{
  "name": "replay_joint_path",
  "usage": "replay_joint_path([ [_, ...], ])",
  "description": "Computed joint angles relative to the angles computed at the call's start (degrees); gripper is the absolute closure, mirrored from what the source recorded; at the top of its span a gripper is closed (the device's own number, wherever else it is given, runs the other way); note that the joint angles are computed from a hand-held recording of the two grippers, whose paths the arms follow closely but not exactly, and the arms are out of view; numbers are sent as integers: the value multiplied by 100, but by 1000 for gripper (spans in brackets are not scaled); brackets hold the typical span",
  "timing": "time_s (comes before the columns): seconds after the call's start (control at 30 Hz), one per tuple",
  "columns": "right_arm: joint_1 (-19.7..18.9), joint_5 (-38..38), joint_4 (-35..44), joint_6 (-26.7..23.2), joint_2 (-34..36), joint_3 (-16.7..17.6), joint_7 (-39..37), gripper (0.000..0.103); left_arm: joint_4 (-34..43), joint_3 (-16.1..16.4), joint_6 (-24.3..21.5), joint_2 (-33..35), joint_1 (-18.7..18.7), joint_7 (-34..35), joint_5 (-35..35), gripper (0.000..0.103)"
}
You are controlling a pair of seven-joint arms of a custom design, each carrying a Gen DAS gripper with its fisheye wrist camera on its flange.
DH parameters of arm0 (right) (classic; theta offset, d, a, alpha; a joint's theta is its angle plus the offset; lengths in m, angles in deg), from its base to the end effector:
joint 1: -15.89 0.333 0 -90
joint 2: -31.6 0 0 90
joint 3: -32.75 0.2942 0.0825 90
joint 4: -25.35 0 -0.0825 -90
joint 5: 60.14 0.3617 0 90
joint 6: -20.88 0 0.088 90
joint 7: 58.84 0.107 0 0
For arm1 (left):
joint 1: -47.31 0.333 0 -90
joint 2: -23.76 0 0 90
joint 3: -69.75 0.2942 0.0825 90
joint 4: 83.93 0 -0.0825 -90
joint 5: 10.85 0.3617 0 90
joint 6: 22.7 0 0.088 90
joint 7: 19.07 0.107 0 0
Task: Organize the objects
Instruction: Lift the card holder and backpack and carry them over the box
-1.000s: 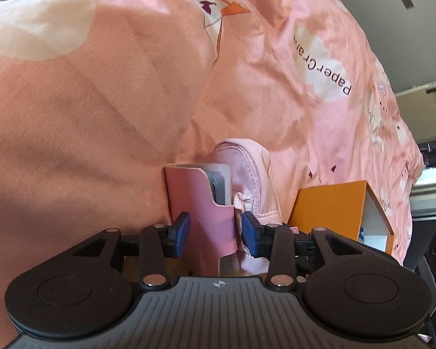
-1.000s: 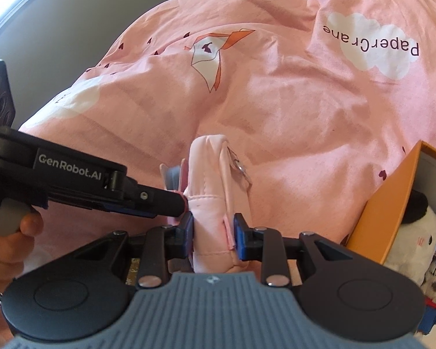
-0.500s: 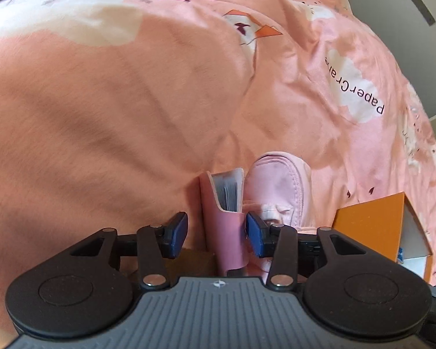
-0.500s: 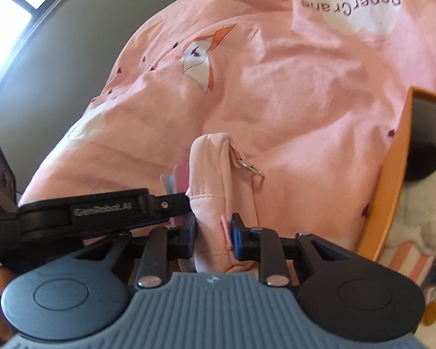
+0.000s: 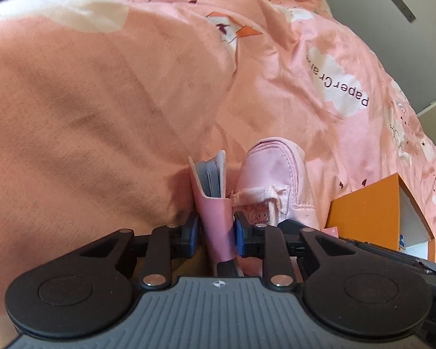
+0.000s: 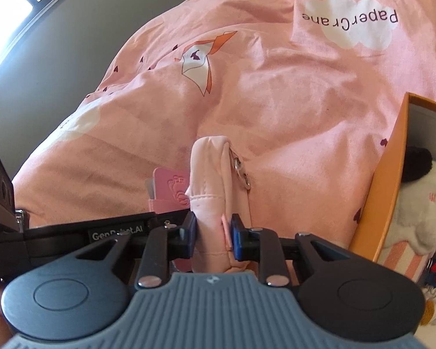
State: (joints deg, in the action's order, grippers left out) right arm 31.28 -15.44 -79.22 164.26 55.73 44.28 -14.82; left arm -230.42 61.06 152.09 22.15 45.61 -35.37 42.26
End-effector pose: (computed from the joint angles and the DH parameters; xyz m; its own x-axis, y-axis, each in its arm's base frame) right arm 0.5779 0.2762 0.3277 0.6397 -0.6565 -0.3998 -0.7595 -0.4600 -0.4599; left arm 0.4353 -0.1431 0.3138 0.5839 -0.7146 0.3852 -0.6122 -0.6992 -0.3692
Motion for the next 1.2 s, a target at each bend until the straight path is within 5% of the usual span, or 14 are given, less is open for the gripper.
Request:
replay_joint_path([
  [0.23,-77,1481,-1197,1372,-1031,278,-1495,80,7,-437,-934,-822,-102,-845,1284,78],
  [0.43,58,3229,-1773,1842,-1926,53,-2842,80,106,-707,-1017,-1331,-182,-676,1525,79],
  [0.6,220,4195,-2111,1934,-2578,-396,-3557,80,454,-863,-753,-1330,-238,-518,1824,79],
  [0.87,251,4403,-2580,2483,-3129,-798,-3736,80,1439,-862,-171,-492,-531,-434,2351,79],
  [0.97,169,4112,-2722,2678,-3161,-899,-3459,80,1760,-715,181,23,-770,291,1890,79],
  [1.1,-11,3507,-2858,2717,-3071,-1072,-2842,80,2007,-664,576,635,-991,1883,457,79],
  [1.2,-190,2920,-2820,2436,-2880,-1188,-2315,80,2045,-1348,677,1041,-520,3550,-1205,79],
])
